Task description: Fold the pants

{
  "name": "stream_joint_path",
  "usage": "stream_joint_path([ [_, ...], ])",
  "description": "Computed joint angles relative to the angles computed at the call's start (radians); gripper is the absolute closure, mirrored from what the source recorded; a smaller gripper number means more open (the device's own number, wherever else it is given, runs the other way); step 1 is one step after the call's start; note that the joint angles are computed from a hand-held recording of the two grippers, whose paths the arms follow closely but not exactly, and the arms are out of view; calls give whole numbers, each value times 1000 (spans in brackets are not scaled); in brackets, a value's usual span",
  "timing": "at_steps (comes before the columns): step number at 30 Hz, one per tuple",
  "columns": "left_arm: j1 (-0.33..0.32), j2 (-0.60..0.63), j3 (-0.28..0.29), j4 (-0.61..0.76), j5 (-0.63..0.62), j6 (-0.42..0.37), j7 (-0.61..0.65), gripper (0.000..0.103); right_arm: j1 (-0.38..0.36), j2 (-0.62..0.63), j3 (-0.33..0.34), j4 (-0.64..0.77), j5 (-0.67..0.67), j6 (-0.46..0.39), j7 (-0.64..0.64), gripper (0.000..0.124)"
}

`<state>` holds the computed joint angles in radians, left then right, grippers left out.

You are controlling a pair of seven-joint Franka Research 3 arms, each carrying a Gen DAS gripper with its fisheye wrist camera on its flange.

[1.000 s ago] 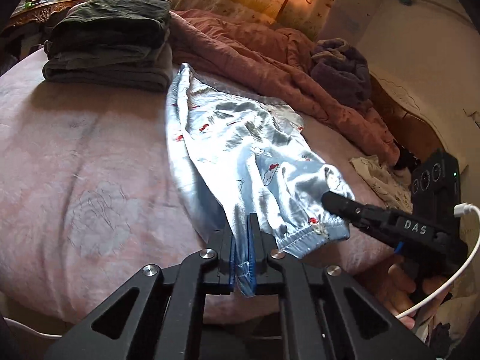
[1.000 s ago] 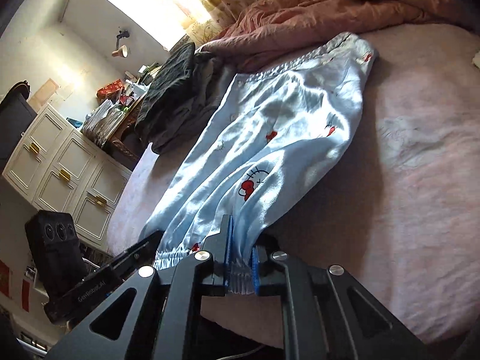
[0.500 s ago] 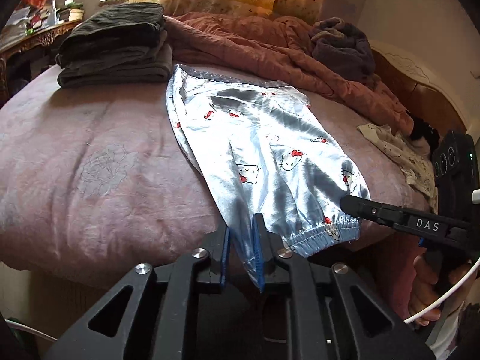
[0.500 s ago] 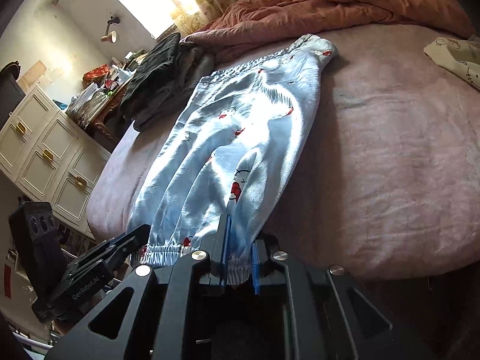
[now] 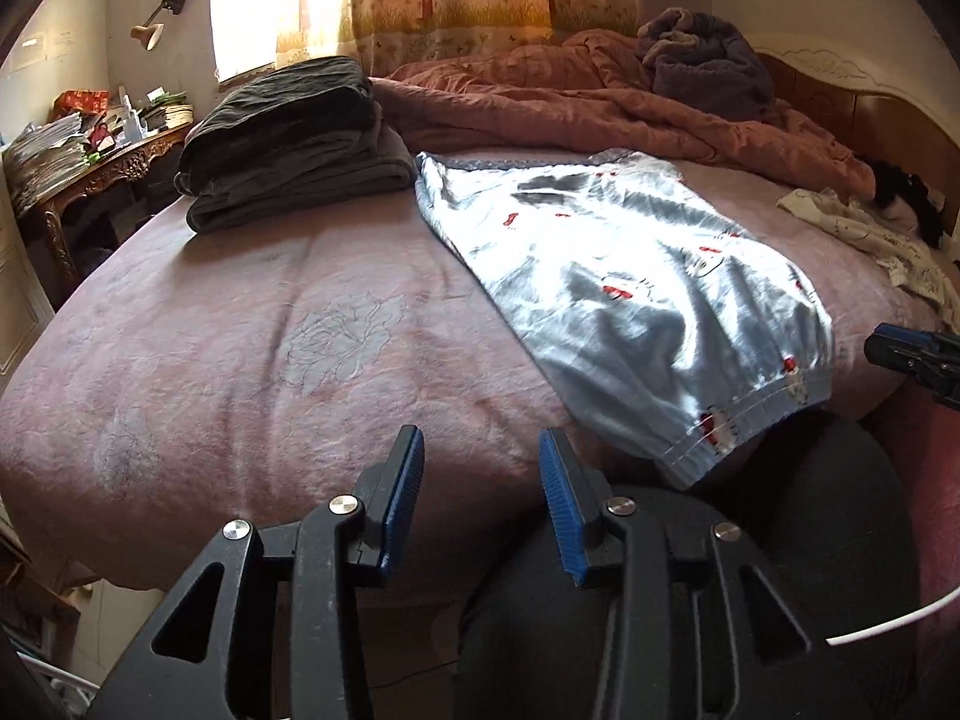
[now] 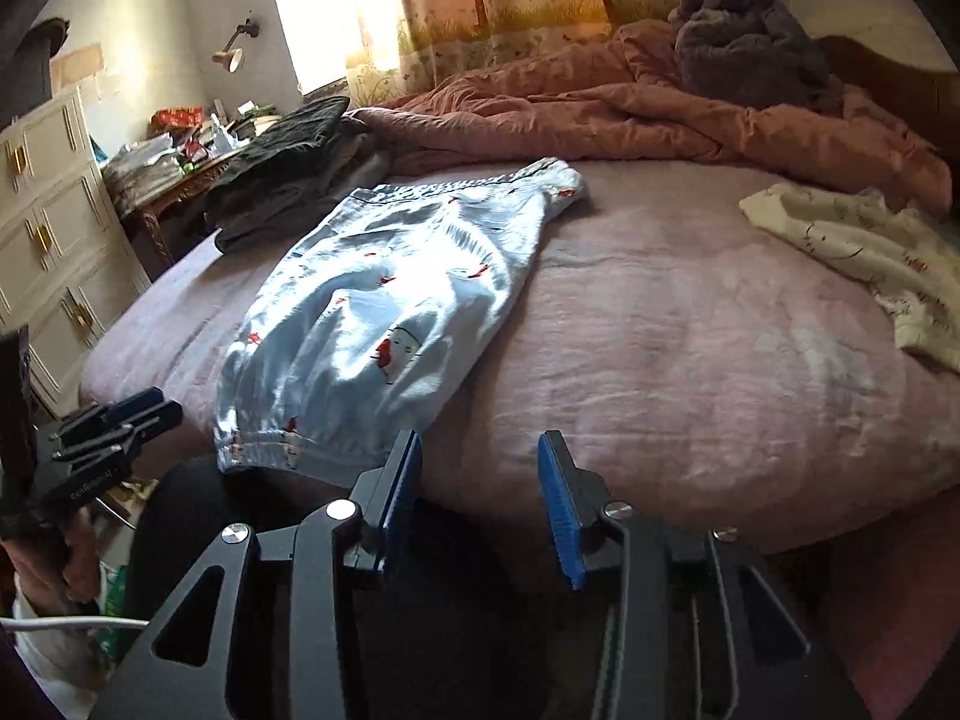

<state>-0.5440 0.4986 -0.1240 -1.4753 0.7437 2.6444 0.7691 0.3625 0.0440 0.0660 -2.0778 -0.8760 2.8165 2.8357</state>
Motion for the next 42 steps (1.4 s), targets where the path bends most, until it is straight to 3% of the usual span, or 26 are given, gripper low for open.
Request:
stream_joint_path([
  [2,53,31,-69,39,-105,-50,171,64,2,32,19,41,162,-103,-246,82],
  [3,71,43,-92,52,-153,-62,239,64,8,49,18,60,180,-133,-299,82],
  [8,33,74,-47,102,-135,-74,331,64,50,104,-19,136,94,-172,-380,82],
  [11,35,95,-43,126,-141,-42,389,64,70,140,-29,187,83,-202,-450,82],
  [14,60,126,-72,159,-200,-26,498,64,95,158,-54,204,38,-189,-400,82],
  [19,46,155,-63,198,-227,6,594,64,116,171,-86,211,-35,-144,-292,82],
  [22,34,182,-58,228,-241,31,625,63,127,174,-100,215,-107,-128,-208,75],
  [24,27,201,-52,258,-257,37,624,57,127,176,-103,216,-143,-115,-165,72],
  [27,35,208,-58,263,-283,73,636,56,119,177,-99,215,-161,-87,-158,72],
  [31,55,161,-74,166,-277,154,713,56,118,155,-95,179,-235,-43,-175,71],
  [33,41,153,-52,144,-252,164,729,54,122,140,-91,157,-302,-47,-184,64],
  [36,68,169,-92,172,-296,142,783,52,117,121,-84,144,-473,-47,-79,60],
  [42,14,180,1,155,-170,335,828,50,95,159,-61,207,-599,-69,-90,57],
])
